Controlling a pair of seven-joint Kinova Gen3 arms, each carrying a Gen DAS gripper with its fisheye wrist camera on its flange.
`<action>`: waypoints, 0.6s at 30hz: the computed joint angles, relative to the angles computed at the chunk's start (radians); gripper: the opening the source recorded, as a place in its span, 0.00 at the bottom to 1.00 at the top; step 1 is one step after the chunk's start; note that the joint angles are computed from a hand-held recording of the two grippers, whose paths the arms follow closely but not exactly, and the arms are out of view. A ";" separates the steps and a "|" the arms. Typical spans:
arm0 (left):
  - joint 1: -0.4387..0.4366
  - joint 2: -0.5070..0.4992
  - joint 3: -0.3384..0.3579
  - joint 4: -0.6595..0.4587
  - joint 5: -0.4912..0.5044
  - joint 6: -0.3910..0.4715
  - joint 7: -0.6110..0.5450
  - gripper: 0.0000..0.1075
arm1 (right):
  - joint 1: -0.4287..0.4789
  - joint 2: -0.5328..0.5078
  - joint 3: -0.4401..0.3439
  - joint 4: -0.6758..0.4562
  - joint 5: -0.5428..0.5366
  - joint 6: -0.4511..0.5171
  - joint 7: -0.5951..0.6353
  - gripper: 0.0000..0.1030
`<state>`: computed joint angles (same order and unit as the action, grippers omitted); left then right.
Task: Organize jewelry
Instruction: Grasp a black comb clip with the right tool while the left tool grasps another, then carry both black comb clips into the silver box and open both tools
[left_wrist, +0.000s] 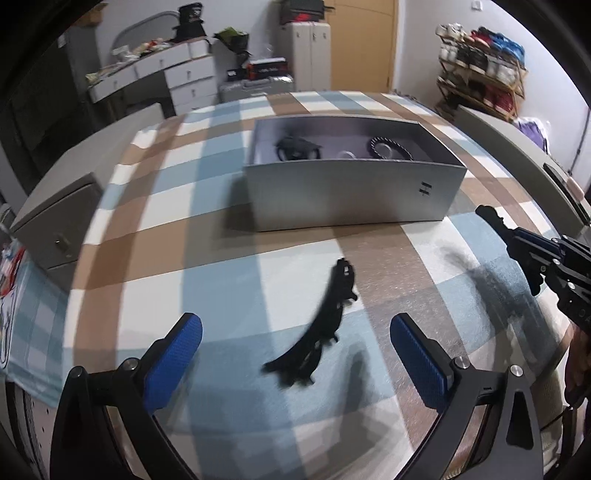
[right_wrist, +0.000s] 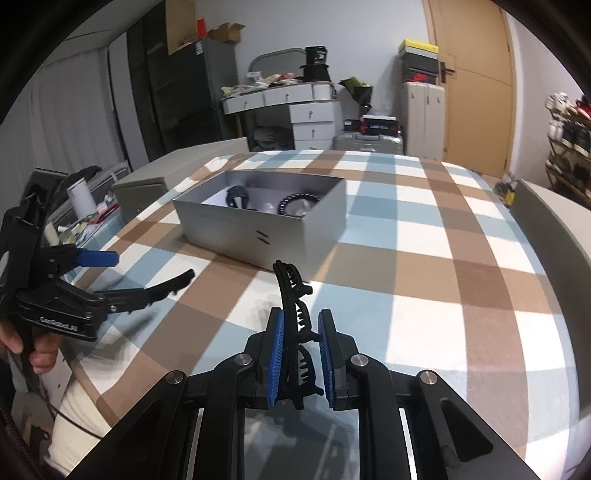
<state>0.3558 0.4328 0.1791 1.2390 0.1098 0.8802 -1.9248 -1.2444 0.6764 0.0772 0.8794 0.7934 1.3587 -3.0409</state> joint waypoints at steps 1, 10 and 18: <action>0.002 0.008 0.000 -0.013 -0.002 0.014 0.002 0.85 | -0.001 -0.003 0.001 0.005 0.001 -0.001 -0.004 0.17; -0.002 0.054 0.003 -0.092 0.016 0.131 -0.018 0.39 | -0.010 -0.035 -0.006 0.063 0.038 -0.024 -0.046 0.17; -0.029 0.064 0.016 -0.124 0.078 0.200 -0.047 0.13 | -0.007 -0.045 -0.021 0.084 0.055 -0.056 -0.058 0.17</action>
<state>0.3267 0.4967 0.1947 1.1150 0.1875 1.0805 -1.9715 -1.2510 0.6317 0.0566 0.9633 0.8481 1.3022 -3.0991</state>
